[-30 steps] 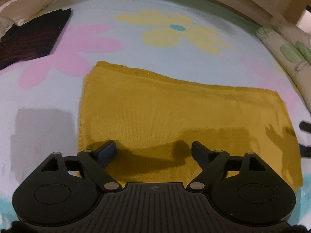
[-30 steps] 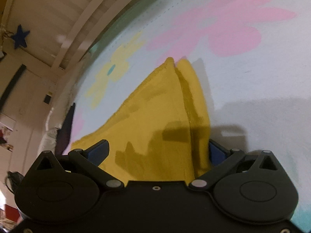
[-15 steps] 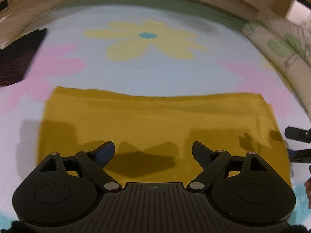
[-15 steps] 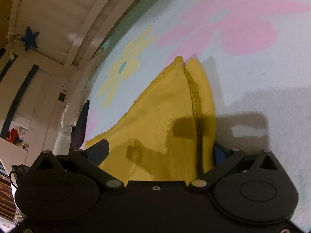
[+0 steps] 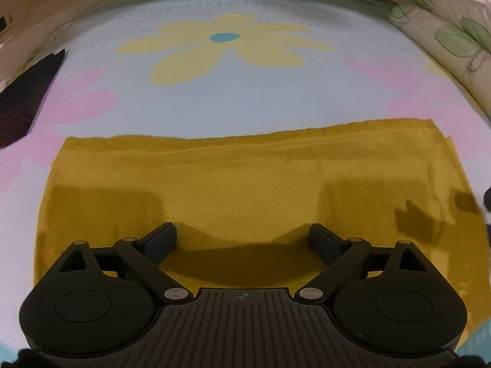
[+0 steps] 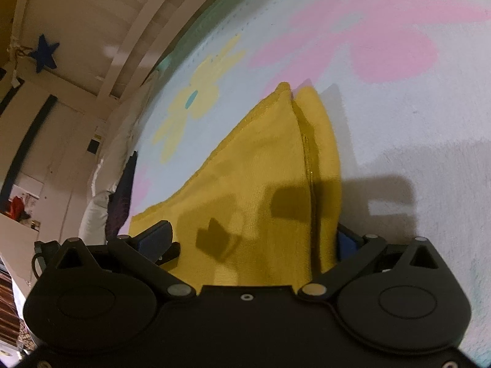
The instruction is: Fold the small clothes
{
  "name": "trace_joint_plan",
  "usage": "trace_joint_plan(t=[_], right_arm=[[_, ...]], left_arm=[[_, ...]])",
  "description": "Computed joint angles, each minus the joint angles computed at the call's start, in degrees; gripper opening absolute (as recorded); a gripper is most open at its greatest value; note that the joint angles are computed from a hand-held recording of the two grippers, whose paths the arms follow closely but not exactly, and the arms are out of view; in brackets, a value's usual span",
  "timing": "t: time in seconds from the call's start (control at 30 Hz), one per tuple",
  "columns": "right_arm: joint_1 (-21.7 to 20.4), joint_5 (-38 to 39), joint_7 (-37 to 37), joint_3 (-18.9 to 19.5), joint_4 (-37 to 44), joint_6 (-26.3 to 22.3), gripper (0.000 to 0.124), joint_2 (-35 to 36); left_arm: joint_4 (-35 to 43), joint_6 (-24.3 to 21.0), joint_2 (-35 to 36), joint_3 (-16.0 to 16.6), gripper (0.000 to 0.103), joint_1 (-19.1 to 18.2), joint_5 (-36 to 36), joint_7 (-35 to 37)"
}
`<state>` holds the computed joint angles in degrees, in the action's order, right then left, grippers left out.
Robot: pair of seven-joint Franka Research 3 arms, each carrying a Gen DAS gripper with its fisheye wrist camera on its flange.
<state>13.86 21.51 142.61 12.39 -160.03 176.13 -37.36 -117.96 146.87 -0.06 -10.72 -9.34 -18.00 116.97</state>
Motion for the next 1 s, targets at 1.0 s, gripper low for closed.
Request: trace_joint_plan(t=[1.0], right_arm=[[2.9,3.6,-2.9,-2.1,-1.5,2.7,0.103,-0.4]], left_arm=[[3.1,-10.7,-1.2,-1.1,0.084,0.6,-3.2,-1.9]])
